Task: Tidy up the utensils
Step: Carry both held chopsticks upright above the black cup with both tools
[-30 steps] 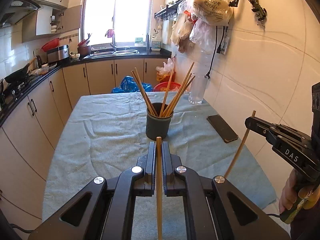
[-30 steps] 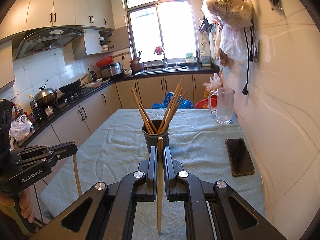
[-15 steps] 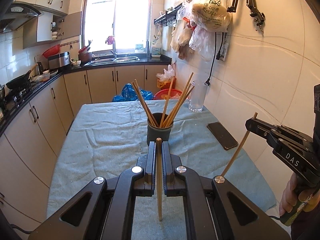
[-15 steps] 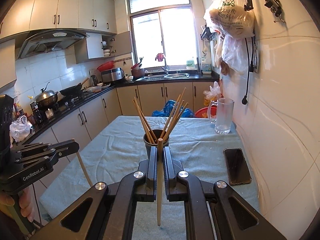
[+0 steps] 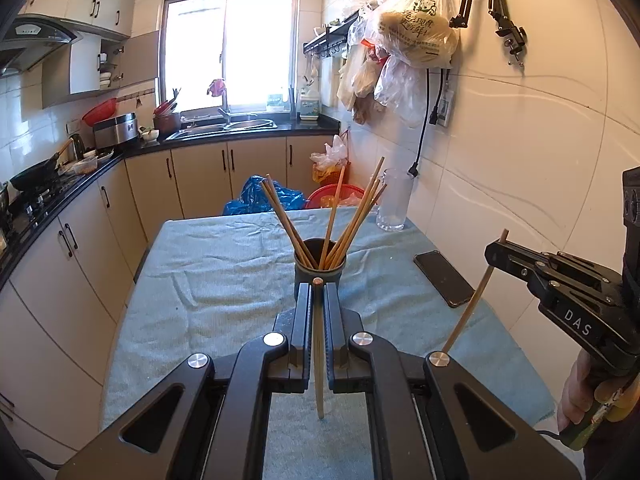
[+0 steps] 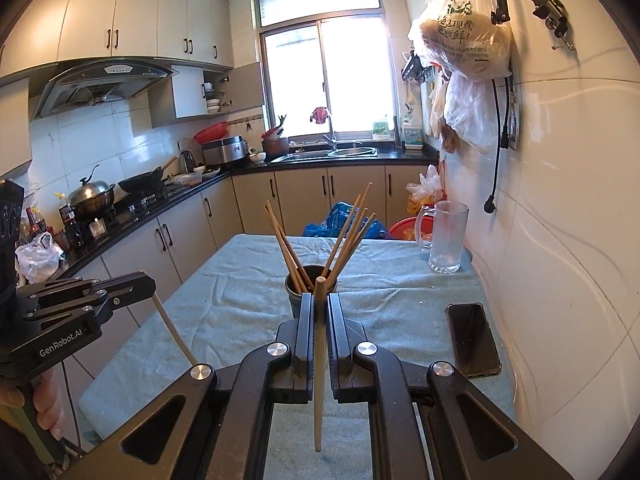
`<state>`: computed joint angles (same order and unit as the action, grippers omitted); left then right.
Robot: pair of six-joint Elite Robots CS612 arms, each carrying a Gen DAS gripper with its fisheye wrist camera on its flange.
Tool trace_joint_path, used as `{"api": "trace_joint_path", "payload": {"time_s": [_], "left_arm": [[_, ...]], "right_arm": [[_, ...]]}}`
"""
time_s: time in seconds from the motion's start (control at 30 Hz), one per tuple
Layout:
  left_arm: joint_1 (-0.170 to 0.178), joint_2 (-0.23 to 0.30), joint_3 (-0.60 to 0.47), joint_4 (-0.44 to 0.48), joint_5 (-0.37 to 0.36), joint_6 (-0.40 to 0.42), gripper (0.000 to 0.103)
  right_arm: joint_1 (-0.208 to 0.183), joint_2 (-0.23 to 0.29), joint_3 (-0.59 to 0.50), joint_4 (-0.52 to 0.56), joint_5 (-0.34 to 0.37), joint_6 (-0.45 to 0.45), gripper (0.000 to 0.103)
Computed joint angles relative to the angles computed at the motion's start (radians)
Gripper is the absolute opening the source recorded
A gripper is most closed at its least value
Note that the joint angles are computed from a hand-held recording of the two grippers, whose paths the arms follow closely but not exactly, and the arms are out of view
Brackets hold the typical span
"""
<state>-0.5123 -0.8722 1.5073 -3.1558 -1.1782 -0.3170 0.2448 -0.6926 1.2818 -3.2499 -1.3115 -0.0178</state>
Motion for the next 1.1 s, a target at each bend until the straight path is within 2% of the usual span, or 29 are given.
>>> {"api": "trace_joint_path", "payload": {"time_s": [0.67, 0.9, 1.1], "left_arm": [[0.028, -0.015, -0.034, 0.031, -0.052, 0.043, 0.005], [0.028, -0.02, -0.065, 0.025, -0.034, 0.091, 0.005], [0.028, -0.004, -0.12, 0.025, -0.012, 0.143, 0.005]], "right_arm": [[0.004, 0.02, -0.077, 0.064, 0.016, 0.009, 0.006], [0.009, 0.03, -0.117, 0.072, 0.021, 0.009, 0.006], [0.017, 0.042, -0.162, 0.067, 0.017, 0.011, 0.006]]}}
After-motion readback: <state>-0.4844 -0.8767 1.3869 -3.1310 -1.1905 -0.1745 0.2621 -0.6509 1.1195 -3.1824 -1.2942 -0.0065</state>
